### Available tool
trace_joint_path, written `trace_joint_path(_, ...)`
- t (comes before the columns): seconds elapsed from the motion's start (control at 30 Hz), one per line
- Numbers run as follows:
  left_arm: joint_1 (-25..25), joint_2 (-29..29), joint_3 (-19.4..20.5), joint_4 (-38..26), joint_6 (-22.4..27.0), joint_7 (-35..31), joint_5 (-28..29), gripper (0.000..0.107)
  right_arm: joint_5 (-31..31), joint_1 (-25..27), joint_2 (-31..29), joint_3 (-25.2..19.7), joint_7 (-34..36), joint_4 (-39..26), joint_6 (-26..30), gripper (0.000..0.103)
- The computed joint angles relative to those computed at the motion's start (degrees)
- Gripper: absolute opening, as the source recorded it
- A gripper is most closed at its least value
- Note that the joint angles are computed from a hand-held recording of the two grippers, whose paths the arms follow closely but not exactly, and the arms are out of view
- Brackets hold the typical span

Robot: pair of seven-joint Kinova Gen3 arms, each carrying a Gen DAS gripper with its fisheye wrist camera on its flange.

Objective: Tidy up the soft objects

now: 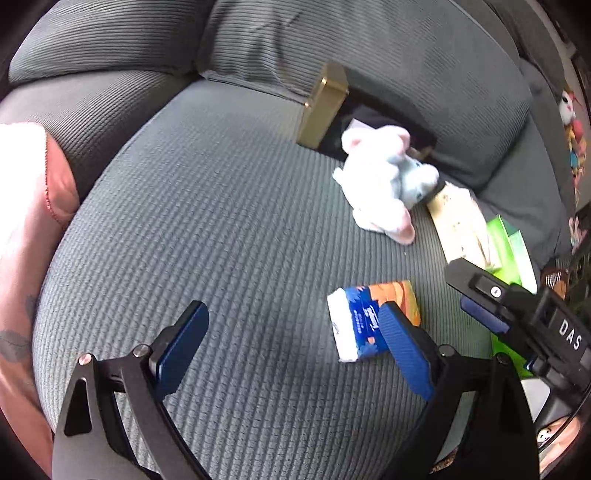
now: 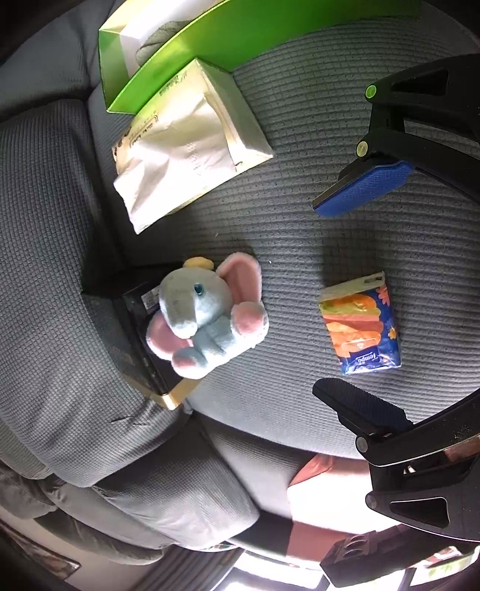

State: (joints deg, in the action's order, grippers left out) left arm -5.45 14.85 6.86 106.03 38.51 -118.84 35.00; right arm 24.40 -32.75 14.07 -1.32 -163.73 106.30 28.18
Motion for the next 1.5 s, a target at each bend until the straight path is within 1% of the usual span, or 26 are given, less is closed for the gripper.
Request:
trace_joint_path(0.07, 0.64, 0.29, 0.11, -0.11, 0.16, 0.44, -0.69, 0.092, -2.51, 1.67, 0.56, -1.03, 2.34, -0.18, -0.76, 0.090)
trace_joint_path(0.2, 0.64, 1.12, 0.80, -0.63, 2.19, -0.46, -0.35, 0.090, -7.30, 4.03, 1.25, -2.12, 7.20, 0.02, -3.43, 0.090)
trace_joint_path(0.23, 0.72, 1.22, 0.88, -0.60, 2.35, -0.59, -0.15, 0.090, -8.46, 4.41, 1.56, -2.34, 8.50, -0.17, -3.60, 0.088)
trace_joint_path(0.27, 1.02, 1.25, 0.82, -0.51, 2.25, -0.23, -0.18, 0.090, -10.02, 5.17, 1.98, -2.93, 10.49, -0.73, -3.16, 0.083)
trace_joint_path(0.3, 1.33, 1.37, 0.71, -0.54, 2.35, 0.41, -0.31, 0.090, -11.55, 5.86, 2.43, -3.45, 12.47, -1.28, -2.71, 0.081)
trace_joint_path(0.37, 1.14, 2.25, 0.90, -1.32, 4.06, 0.72, 0.07, 0.090, -14.57, 6.96, 3.49, -4.24, 16.05, -2.46, -1.64, 0.077)
trace_joint_path(0.43, 0.42, 3.63, 1.21, -2.50, 6.89, 0.61, 1.01, 0.090, -16.93, 7.43, 4.36, -4.39, 18.36, -3.30, -1.03, 0.076)
trace_joint_path(0.47, 0.39, 3.89, 1.20, -2.65, 7.43, 0.70, 1.31, 0.090, -17.92, 7.56, 4.66, -4.38, 19.28, -3.57, -0.91, 0.076)
trace_joint_path(0.57, 0.58, 3.92, 1.40, -2.61, 7.49, 0.18, 1.72, 0.090, -22.04, 9.36, 5.69, -5.59, 23.38, -4.24, -0.85, 0.076)
trace_joint_path(0.63, 0.58, 4.28, 1.64, -2.84, 8.16, -0.34, 2.29, 0.090, -26.23, 11.92, 6.53, -7.45, 27.38, -4.46, -1.17, 0.076)
trace_joint_path(0.7, 0.87, 4.26, 1.61, -2.66, 8.00, -0.25, 2.71, 0.090, -28.34, 12.19, 7.38, -7.34, 29.26, -5.21, -0.32, 0.076)
trace_joint_path(0.8, 1.93, 4.52, 1.75, -2.48, 6.10, -0.37, 2.46, 0.090, -27.72, 9.70, 7.84, -5.06, 28.60, -5.97, 0.54, 0.076)
trace_joint_path(0.87, 2.71, 4.77, 1.95, -2.31, 4.64, -0.09, 2.25, 0.089, -27.17, 8.74, 7.96, -4.26, 28.32, -6.17, 0.93, 0.076)
trace_joint_path(0.93, 3.32, 4.65, 2.09, -2.19, 3.50, 0.35, 1.59, 0.087, -26.90, 8.33, 7.97, -3.84, 28.14, -6.19, 1.01, 0.076)
trace_joint_path(0.97, 3.93, 5.14, 2.26, -2.54, 2.80, 0.92, 1.36, 0.083, -26.66, 7.95, 8.05, -3.59, 27.82, -6.33, 1.03, 0.076)
trace_joint_path(1.0, 3.62, 5.34, 2.65, -2.61, 2.76, 0.55, 1.70, 0.077, -26.82, 8.16, 7.97, -3.81, 28.12, -6.03, 0.53, 0.076)
trace_joint_path(1.07, 2.51, 6.14, 3.44, -3.12, 3.75, -0.52, 3.05, 0.070, -27.48, 8.85, 7.86, -4.37, 28.90, -5.45, -0.72, 0.076)
trace_joint_path(1.13, 1.11, 7.08, 4.38, -3.63, 5.24, -2.78, 5.03, 0.059, -28.17, 9.40, 8.08, -5.05, 30.03, -5.28, -1.70, 0.076)
trace_joint_path(1.17, -0.13, 8.13, 5.34, -4.42, 6.99, -3.34, 6.01, 0.047, -27.72, 8.65, 8.22, -4.40, 29.69, -5.57, -1.41, 0.072)
trace_joint_path(1.2, -0.31, 8.72, 5.39, -4.89, 7.87, -2.98, 6.12, 0.047, -27.06, 7.92, 8.34, -3.81, 29.32, -5.93, -0.90, 0.070)
trace_joint_path(1.23, 0.44, 8.54, 4.41, -4.73, 7.82, -3.54, 6.76, 0.047, -25.88, 6.73, 8.49, -2.83, 28.48, -6.38, -0.27, 0.068)
trace_joint_path(1.3, 0.83, 7.75, 4.25, -4.05, 6.68, -4.22, 6.89, 0.046, -25.34, 5.98, 8.70, -2.36, 27.20, -6.73, -0.16, 0.068)
trace_joint_path(1.37, 1.17, 7.09, 3.92, -3.92, 6.57, -4.49, 6.38, 0.046, -25.21, 5.63, 8.51, -2.17, 25.96, -6.54, -0.44, 0.068)
trace_joint_path(1.5, 0.93, 4.58, 3.86, -2.47, 5.17, -7.83, 6.67, 0.046, -24.32, 5.14, 7.47, -2.22, 25.01, -5.69, -1.65, 0.068)
